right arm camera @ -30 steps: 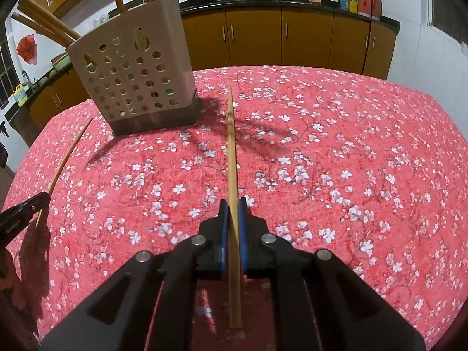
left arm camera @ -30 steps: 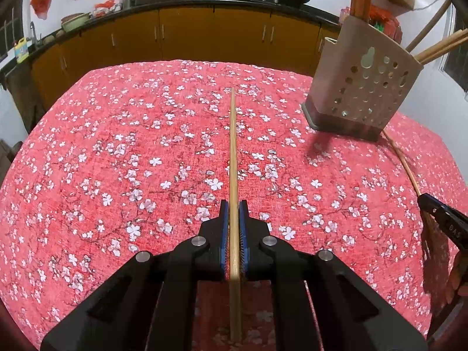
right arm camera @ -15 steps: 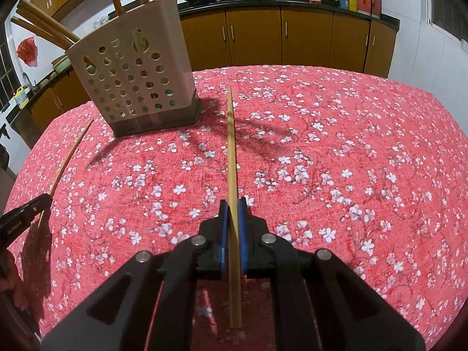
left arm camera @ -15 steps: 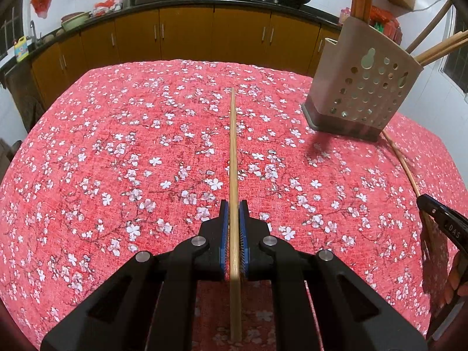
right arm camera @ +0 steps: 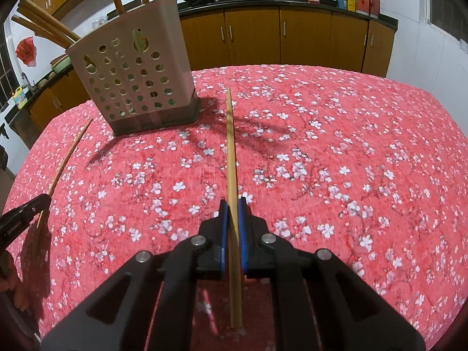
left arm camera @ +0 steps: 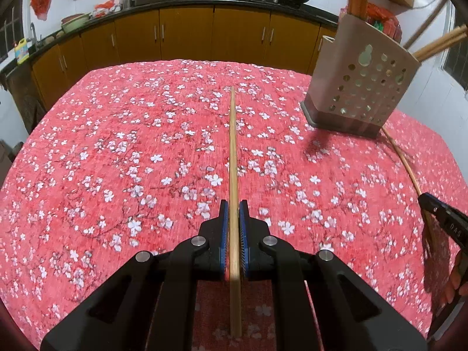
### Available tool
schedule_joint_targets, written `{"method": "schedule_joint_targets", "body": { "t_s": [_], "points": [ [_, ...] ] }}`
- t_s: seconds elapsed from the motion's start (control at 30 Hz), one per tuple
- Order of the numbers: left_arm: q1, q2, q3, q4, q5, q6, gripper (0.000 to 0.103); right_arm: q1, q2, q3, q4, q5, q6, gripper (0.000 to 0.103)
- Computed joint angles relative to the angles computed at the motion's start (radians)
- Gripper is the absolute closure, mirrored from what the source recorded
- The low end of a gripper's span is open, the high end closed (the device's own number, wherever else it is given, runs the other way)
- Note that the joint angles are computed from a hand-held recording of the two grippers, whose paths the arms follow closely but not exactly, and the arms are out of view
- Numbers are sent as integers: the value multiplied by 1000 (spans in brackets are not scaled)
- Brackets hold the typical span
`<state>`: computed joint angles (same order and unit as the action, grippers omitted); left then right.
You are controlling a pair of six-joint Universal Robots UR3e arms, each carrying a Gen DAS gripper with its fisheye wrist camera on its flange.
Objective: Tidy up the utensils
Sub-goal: 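Close the left tool on the last loose chopstick while the right tool grasps another, then lift the left tool's chopstick upright over the holder while the right tool carries its chopstick there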
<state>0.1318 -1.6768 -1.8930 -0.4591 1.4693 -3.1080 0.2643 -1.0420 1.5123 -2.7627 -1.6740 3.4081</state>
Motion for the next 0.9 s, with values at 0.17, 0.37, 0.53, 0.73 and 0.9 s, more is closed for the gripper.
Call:
{"method": "schedule_joint_targets", "body": {
  "t_s": [0.17,0.37,0.53,0.73,0.9],
  "points": [
    [-1,12,-14,2,-1,1,95,8,-3,1,3,-12,1,95],
    [3,24,-22,-4,5,23,96,8,-31,41,-23,-22,-11,95],
    [34,98,-50,-13,-35,37,96,-5,-121,115,-92,-23,-17,95],
    [51,188,-38,-6,-70,50,96,-4,-209,142,-142,-57,-36,95],
    [61,224,-1,1,-99,42,96,-7,-256,130,-166,-68,-56,95]
  ]
}}
